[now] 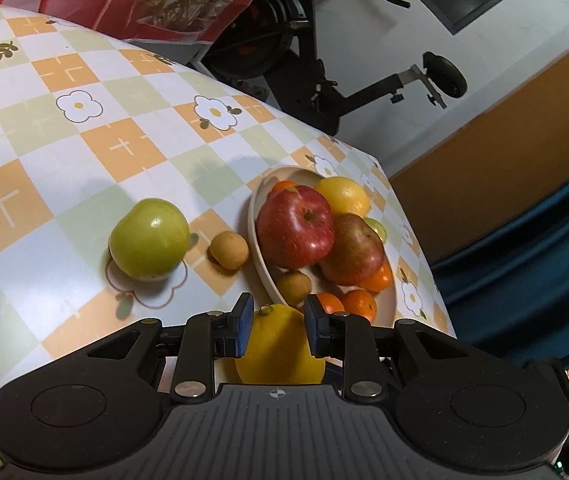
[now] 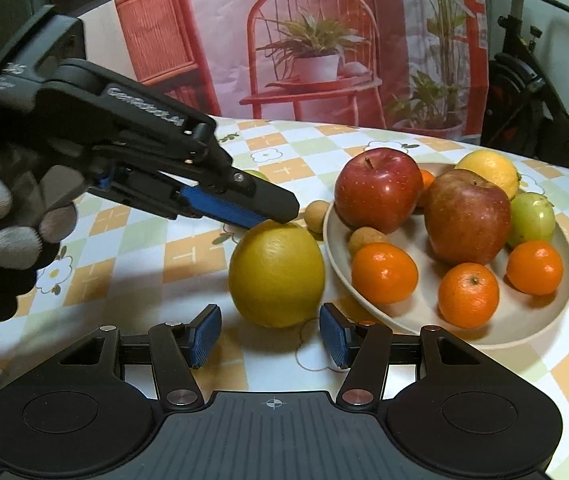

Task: Organize fruits
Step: 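Close both grippers around the large yellow lemon and lift it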

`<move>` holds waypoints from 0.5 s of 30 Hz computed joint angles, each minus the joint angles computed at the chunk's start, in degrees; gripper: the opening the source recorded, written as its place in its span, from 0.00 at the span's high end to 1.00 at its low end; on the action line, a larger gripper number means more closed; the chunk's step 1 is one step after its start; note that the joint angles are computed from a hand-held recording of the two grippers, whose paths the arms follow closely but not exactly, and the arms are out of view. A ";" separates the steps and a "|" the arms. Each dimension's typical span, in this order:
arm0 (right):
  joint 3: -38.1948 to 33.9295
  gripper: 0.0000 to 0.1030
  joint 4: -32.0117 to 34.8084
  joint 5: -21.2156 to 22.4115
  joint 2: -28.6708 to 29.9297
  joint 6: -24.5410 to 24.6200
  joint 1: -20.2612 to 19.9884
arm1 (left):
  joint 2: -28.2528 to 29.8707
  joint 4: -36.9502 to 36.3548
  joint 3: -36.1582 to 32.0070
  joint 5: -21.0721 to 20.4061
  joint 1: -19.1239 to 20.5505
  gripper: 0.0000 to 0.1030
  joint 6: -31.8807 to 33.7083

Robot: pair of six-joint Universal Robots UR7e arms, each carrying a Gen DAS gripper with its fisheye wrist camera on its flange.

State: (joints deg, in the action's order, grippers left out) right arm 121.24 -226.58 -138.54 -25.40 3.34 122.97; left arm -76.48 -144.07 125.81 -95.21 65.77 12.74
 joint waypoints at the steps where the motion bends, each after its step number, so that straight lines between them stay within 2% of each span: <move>1: -0.11 0.49 0.33 -0.17 0.01 0.11 -0.03 | -0.32 0.19 0.16 -0.03 -0.04 0.73 0.10; 5: 0.21 0.50 0.13 0.03 0.10 1.02 -0.14 | -1.72 1.04 0.85 -0.80 0.21 0.73 0.39; 9: 0.84 0.56 0.39 -0.31 -0.16 1.94 -0.13 | -2.40 1.85 1.34 -1.02 -0.05 0.73 0.28; 15: 1.40 0.59 -1.02 0.08 0.08 1.91 -0.29 | -1.47 -0.35 1.70 -0.60 -0.11 0.72 -1.90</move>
